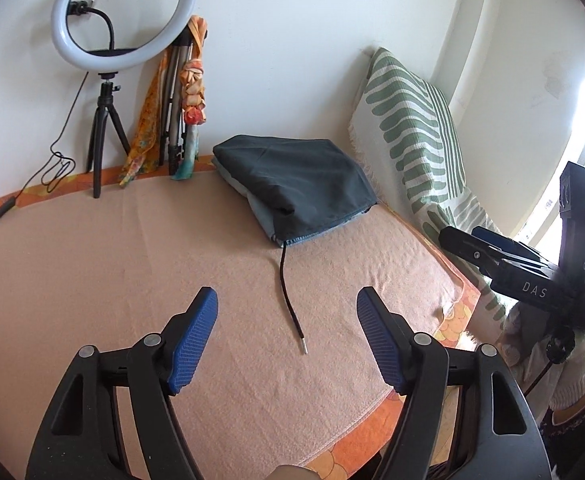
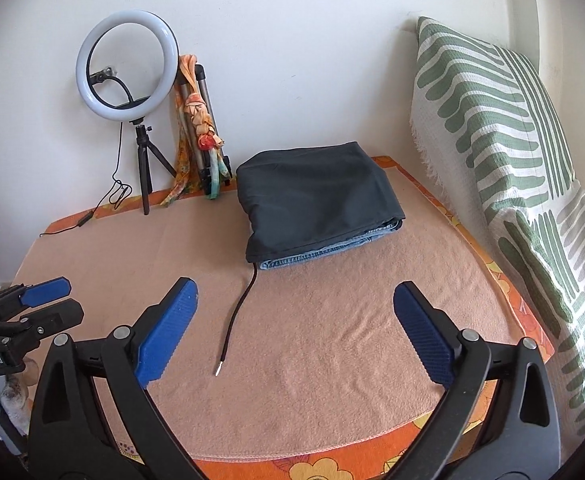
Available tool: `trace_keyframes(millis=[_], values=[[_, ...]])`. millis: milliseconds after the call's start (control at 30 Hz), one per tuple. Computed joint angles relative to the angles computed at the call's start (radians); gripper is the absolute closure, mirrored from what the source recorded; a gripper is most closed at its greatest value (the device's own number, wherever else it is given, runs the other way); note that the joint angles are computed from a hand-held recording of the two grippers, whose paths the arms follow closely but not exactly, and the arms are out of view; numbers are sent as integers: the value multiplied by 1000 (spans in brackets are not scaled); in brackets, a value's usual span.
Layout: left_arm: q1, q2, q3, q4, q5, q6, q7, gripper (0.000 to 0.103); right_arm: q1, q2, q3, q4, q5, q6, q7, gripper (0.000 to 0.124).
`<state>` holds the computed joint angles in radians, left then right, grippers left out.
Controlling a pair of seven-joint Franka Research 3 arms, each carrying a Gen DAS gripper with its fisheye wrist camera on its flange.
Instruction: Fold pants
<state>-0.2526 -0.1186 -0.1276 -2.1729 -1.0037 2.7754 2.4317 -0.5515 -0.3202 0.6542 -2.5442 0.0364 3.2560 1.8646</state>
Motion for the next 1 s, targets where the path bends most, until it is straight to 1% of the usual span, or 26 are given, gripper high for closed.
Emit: trace_keyframes(millis=[67,133,167,200,233,367,500,567,700,767,867,1000], values=[[-3,-19,1,-21,-12,16,11,27,-2,-17,15,-19,9,9,11,23],[-14,-34,11,-31,-51,19,50,27,-3,-30,26,-35,22,21,14,22],[-19,-39,13,-36,-62,27,64,22,-7,-39,35,-43,32,27,15,21],[-24,-44,12,-43,-70,46,75,21,-16,-45,49,-50,42,37,16,21],[-29,-49,12,-51,-77,68,84,21,-26,-48,63,-55,54,47,14,21],[-55,-58,18,-74,-91,132,125,21,-31,-44,85,-61,106,64,-11,21],[-84,-63,28,-89,-116,191,171,20,-70,-54,137,-65,154,81,-38,21],[-94,-63,32,-94,-111,216,172,20,-85,-55,153,-64,175,89,-51,21],[-95,-59,43,-93,-76,206,136,20,-91,-47,161,-61,217,99,-82,21],[-93,-55,40,-95,-55,219,99,20,-103,-49,173,-61,236,99,-95,21],[-109,-53,50,-94,-74,235,121,20,-107,-47,177,-60,255,100,-111,21],[-102,-49,41,-101,-14,231,67,19,-120,-53,190,-62,270,99,-125,21]])
